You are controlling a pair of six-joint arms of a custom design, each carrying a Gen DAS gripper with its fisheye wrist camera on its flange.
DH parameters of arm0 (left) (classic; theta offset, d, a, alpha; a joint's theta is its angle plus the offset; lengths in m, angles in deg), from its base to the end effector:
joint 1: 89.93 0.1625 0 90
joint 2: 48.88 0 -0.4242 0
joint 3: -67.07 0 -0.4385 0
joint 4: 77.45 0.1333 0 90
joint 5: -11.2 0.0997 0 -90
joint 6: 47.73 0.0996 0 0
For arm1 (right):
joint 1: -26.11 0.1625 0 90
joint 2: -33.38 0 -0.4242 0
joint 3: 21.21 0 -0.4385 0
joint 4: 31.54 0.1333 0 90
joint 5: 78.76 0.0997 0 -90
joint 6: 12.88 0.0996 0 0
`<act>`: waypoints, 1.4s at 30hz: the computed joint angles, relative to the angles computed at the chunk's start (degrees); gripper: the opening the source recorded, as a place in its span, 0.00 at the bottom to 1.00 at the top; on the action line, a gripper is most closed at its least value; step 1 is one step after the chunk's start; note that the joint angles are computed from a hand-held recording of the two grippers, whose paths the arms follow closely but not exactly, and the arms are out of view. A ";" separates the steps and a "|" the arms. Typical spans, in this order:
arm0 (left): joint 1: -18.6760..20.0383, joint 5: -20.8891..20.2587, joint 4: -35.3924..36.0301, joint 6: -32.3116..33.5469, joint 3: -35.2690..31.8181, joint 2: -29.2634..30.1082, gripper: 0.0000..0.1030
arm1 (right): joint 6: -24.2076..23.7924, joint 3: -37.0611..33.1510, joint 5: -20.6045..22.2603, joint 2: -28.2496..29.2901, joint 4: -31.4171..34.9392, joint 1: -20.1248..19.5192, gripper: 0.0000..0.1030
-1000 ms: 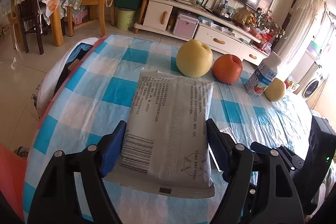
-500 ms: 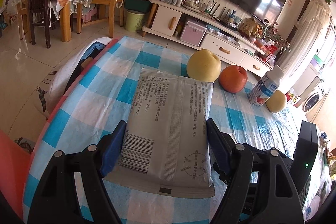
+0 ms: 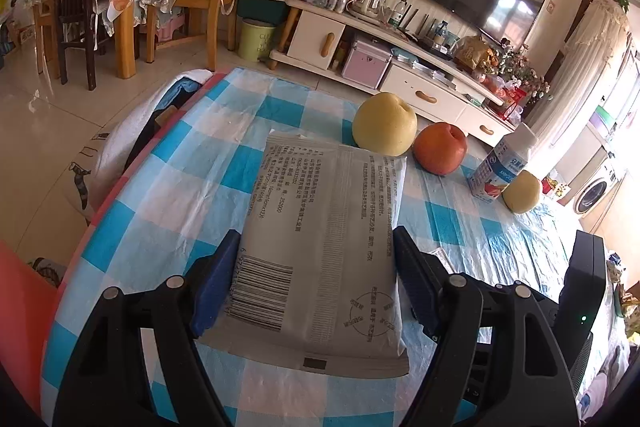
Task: Collect trash
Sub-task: 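Carry the packet and foil tray over the pink bucket and open both tools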
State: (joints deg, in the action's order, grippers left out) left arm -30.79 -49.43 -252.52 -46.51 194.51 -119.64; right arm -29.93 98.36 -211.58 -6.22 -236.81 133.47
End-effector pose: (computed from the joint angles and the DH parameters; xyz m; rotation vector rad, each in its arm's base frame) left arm -0.1051 -0.5309 0.1676 0.5643 2.5998 -0.8270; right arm 0.2198 -0.4832 -0.0009 0.4064 -2.2832 0.7346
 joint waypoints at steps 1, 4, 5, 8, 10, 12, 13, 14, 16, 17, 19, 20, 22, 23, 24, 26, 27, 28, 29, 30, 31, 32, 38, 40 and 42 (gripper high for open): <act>-0.12 0.23 -0.24 0.04 0.33 -0.18 0.74 | 0.09 0.10 -0.16 -0.05 -0.21 0.19 0.62; -0.39 0.91 -0.98 0.13 1.37 -1.05 0.74 | -0.34 0.41 -0.73 -0.03 -1.48 1.16 0.62; -0.45 1.06 -1.14 0.14 1.66 -1.39 0.74 | -0.51 0.52 -0.93 -0.01 -1.84 1.54 0.62; -0.97 2.52 -2.12 0.57 2.67 -2.45 0.74 | -0.75 0.88 -1.36 0.02 -2.54 2.64 0.62; -1.35 3.73 -2.65 0.87 3.35 -3.23 0.74 | -0.95 1.06 -1.88 0.24 -2.99 3.37 0.62; -1.54 4.59 -2.96 1.03 4.03 -4.15 0.74 | -0.72 1.38 -2.03 0.34 -3.27 3.94 0.62; -1.61 4.97 -3.02 1.07 4.32 -4.65 0.74 | -0.18 1.64 -1.85 0.23 -3.12 4.18 0.62; -1.61 5.28 -3.18 1.27 4.54 -5.04 0.74 | 0.42 1.85 -1.58 0.13 -3.00 4.36 0.62; -1.82 6.22 -3.73 1.78 4.98 -5.83 0.74 | 1.03 2.18 -1.46 0.05 -3.14 4.79 0.62; -1.86 6.58 -3.94 1.96 5.11 -6.18 0.74 | 1.26 2.24 -1.54 0.11 -3.20 5.09 0.62; -1.92 7.46 -4.52 2.25 5.49 -7.01 0.74 | 1.85 2.37 -1.64 0.32 -3.36 5.71 0.62; -1.95 7.80 -4.85 2.24 5.60 -7.22 0.74 | 2.18 2.47 -1.75 0.40 -3.41 5.99 0.62; -1.94 8.58 -5.24 2.06 5.87 -7.88 0.74 | 2.94 2.77 -2.07 0.64 -3.76 6.66 0.62; -2.00 9.09 -5.46 2.09 6.02 -8.06 0.74 | 3.50 2.95 -2.15 0.75 -3.93 7.00 0.62; -2.10 9.73 -5.77 2.22 6.27 -8.39 0.74 | 4.09 3.09 -2.23 0.82 -3.99 7.32 0.62; -2.21 10.46 -6.50 2.37 6.74 -9.17 0.74 | 5.16 3.23 -2.37 1.10 -3.98 8.04 0.62; -2.22 10.55 -6.81 2.24 7.07 -9.77 0.74 | 5.60 3.23 -2.41 1.22 -3.89 8.36 0.62; -2.35 10.78 -7.14 1.94 7.48 -10.36 0.74 | 6.10 3.22 -2.38 1.34 -3.75 8.78 0.62; -2.37 11.04 -7.67 1.77 7.84 -10.88 0.74 | 6.54 3.17 -2.40 1.55 -3.69 9.23 0.62; -2.46 11.53 -8.33 1.57 8.22 -11.39 0.74 | 6.94 3.11 -2.46 1.77 -3.56 9.75 0.62; -2.62 12.17 -9.11 1.42 8.62 -11.91 0.74 | 7.35 3.03 -2.56 1.96 -3.34 10.27 0.62; -2.70 12.62 -9.80 1.43 8.89 -12.34 0.74 | 7.88 2.98 -2.62 2.11 -3.05 10.78 0.62; -3.10 15.65 -13.17 0.86 10.83 -15.50 0.74 | 10.20 2.38 -2.68 3.17 -1.86 13.69 0.62; -2.85 16.17 -13.22 0.19 11.55 -17.02 0.74 | 10.84 1.94 -2.31 3.50 -1.28 14.50 0.62; -2.74 16.88 -13.10 -0.32 12.35 -18.55 0.74 | 11.26 1.41 -2.01 3.93 -0.74 15.44 0.62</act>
State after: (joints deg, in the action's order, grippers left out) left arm -33.54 -32.56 -265.62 -46.84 206.85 -138.18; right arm -18.67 99.77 -213.59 -2.30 -237.54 148.91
